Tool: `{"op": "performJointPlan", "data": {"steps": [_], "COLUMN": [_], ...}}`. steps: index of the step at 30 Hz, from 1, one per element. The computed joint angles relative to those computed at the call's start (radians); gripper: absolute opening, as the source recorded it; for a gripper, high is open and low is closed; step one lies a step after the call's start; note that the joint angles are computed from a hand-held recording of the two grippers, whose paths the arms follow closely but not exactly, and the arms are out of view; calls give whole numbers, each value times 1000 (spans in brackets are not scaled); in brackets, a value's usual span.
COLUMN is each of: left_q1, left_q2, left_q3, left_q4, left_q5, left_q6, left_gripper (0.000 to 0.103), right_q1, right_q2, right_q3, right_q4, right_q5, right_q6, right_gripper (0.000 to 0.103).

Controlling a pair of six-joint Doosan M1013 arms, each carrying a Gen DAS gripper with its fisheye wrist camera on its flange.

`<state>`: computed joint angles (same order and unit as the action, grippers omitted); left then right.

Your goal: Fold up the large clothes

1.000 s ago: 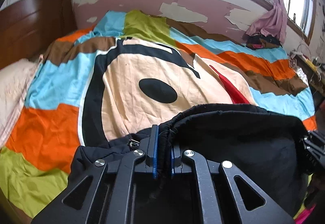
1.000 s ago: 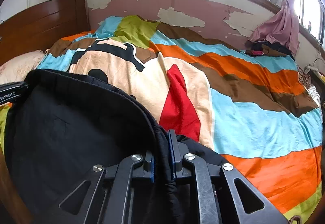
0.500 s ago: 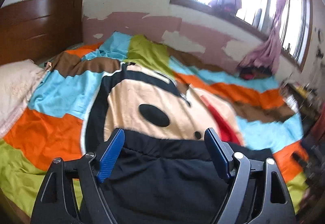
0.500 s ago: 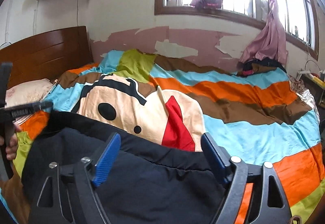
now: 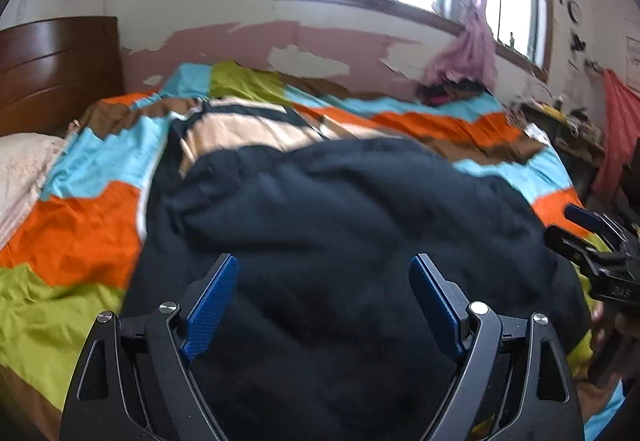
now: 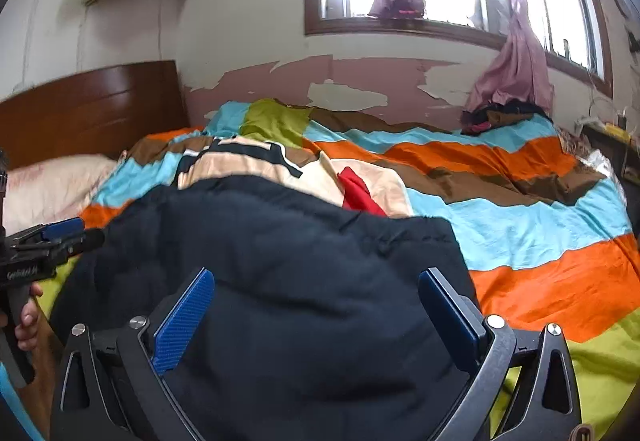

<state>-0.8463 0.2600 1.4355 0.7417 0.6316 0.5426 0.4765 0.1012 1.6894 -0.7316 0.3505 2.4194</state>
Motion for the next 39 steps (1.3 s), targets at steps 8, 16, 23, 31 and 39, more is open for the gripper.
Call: {"op": "performJointPlan", "data": {"steps": [8,16,23,31,39], "left_q1": [-2,41,95,130,133], "left_q2": [95,184,213,227,235], "left_q3": [-80,-203,-260,-267,-261], "left_q4": [145,84,-76,-243,-234], "left_q5": [56,155,184,136,92], "left_q6": [-61,-25,36,136,125], "left_gripper": [83,92,102,102,102], "right_q1": [-7,-44,-81,-142,-145], "right_q2": [87,176,235,290,299], "right_q3": [-53,-176,-274,-331,-320], "right_q4": [-1,240,404,800,825], "right_q5": [19,72,158,237,204], "right_q6": [-14,-260,-398,-682,-686], "right_gripper": [103,103,103,103,103]}}
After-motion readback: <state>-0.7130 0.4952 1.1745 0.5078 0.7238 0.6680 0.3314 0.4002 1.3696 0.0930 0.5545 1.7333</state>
